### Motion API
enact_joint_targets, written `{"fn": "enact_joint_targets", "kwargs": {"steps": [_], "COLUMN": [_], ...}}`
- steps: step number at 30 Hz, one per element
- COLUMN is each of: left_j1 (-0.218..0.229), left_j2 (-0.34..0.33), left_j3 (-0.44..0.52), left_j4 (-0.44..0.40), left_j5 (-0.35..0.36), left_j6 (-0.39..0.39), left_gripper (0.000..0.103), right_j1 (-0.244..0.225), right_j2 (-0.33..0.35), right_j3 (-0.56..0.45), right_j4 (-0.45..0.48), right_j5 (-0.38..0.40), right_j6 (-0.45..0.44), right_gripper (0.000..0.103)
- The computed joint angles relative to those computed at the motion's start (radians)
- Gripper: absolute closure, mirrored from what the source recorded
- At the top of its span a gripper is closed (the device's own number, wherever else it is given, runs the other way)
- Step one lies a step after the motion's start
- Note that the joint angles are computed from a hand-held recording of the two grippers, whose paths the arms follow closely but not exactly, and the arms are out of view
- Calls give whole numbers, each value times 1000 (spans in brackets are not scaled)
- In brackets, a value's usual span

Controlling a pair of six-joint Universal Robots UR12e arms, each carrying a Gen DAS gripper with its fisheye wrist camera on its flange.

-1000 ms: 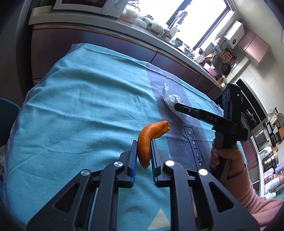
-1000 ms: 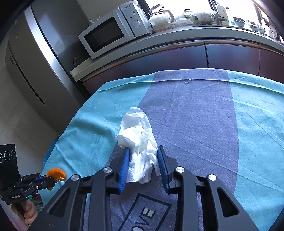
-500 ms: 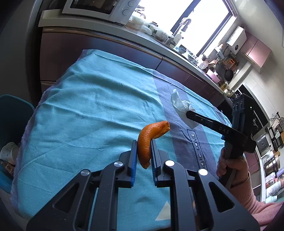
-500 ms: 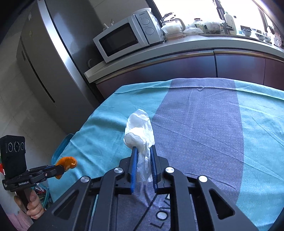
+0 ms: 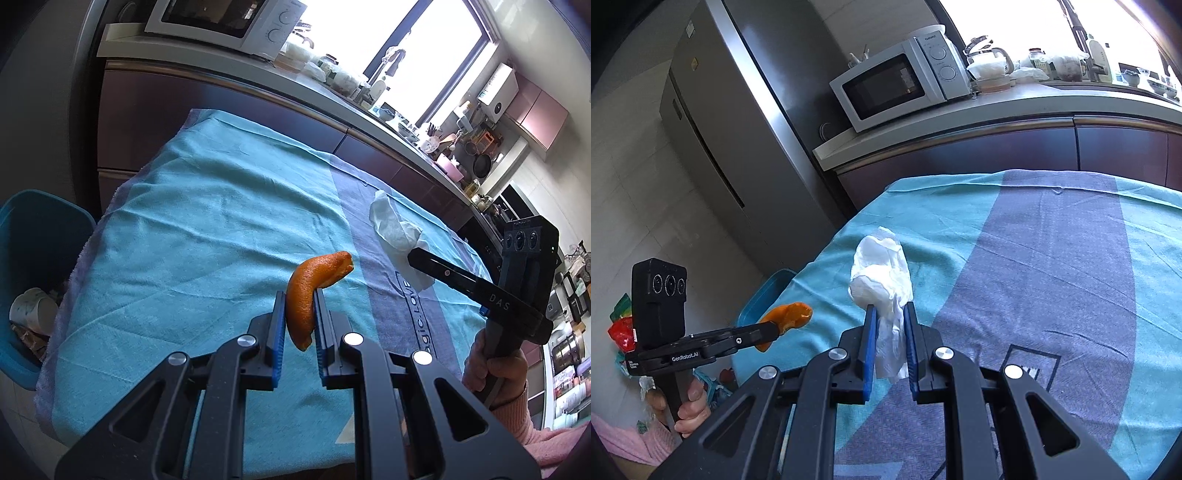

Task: Collect trash
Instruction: 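Lift orange peel and tissue and carry both over the teal bin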

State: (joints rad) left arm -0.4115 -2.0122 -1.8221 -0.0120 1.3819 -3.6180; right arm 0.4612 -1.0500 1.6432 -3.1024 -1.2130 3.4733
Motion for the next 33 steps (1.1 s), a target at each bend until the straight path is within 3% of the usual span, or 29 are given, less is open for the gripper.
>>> {"fn": "enact_joint_targets", "kwargs": {"steps": [33], "left_j1": [18], "left_j2": [50], "left_j3": [-72], "left_j4": [30], "left_j5": [54], "left_j6": [-26], "left_gripper": [88], "right_j1": [27], "right_j2": [32], "right_j3": [-34], "right_j4": [13], "right_j5": [77], "right_j6": [-3], "right_gripper": [90]}}
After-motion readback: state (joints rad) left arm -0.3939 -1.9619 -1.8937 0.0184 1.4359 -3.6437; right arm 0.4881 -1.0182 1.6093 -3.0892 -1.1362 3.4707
